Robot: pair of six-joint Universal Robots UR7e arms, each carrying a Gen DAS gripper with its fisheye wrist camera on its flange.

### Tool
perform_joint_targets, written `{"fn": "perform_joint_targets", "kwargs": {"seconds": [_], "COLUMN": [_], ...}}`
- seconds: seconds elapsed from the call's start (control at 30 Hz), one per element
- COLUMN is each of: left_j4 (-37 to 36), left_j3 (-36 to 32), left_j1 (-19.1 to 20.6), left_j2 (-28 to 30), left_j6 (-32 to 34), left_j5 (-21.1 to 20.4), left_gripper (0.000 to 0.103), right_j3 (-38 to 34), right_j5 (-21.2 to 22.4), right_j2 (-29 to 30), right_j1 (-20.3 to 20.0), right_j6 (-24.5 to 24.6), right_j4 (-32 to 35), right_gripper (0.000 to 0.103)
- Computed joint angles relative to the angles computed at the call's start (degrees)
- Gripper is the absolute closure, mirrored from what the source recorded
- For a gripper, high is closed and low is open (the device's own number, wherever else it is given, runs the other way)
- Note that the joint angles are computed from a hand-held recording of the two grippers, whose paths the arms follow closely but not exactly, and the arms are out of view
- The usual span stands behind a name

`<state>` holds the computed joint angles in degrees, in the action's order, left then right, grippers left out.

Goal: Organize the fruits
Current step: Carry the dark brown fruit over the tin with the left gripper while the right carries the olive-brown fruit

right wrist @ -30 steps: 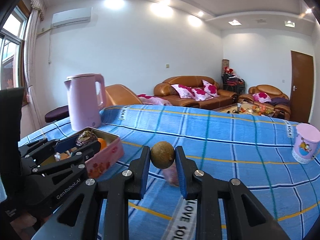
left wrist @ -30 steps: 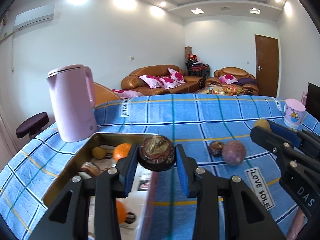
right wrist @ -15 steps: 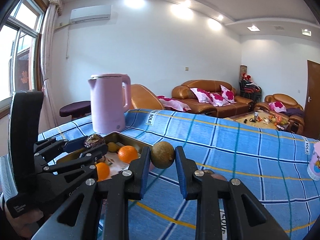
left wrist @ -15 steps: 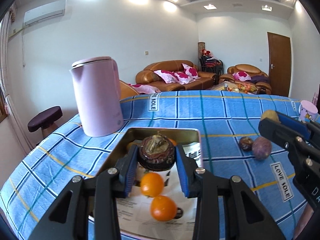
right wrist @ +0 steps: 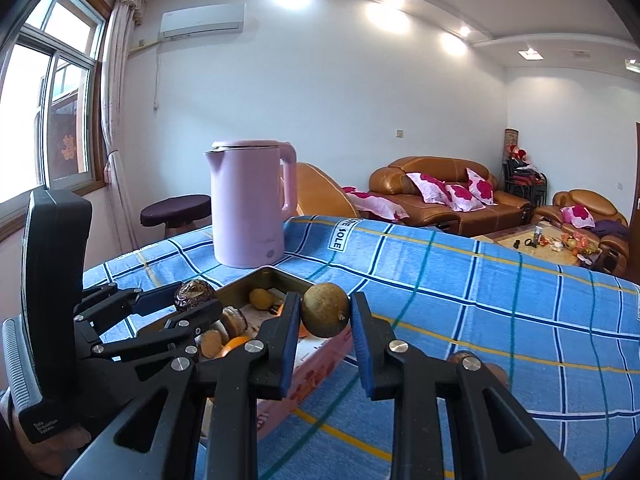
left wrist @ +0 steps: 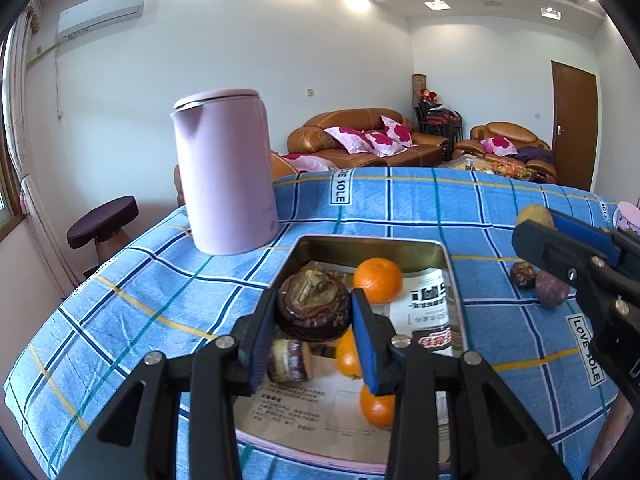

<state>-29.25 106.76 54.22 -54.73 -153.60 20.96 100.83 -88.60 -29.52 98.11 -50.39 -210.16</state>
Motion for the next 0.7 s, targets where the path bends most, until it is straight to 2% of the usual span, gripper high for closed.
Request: {"fn": "perform_joint_targets", "kwargs": {"seconds": [0.7], "left_j4": [8.92], "left_j3": [-2.78], "left_j1": [2.97], "left_j2": [0.62], "left_j6": [-5.59], "left_j5": [0.22], "left_gripper": [0.065], "right_j3": [-4.97], "right_j5": [-3.26], "right_j2": [3.91], "right_j1": [1.64], "right_j6": [0.38], "right_j4": [5.91], "right_gripper": [0.076]}}
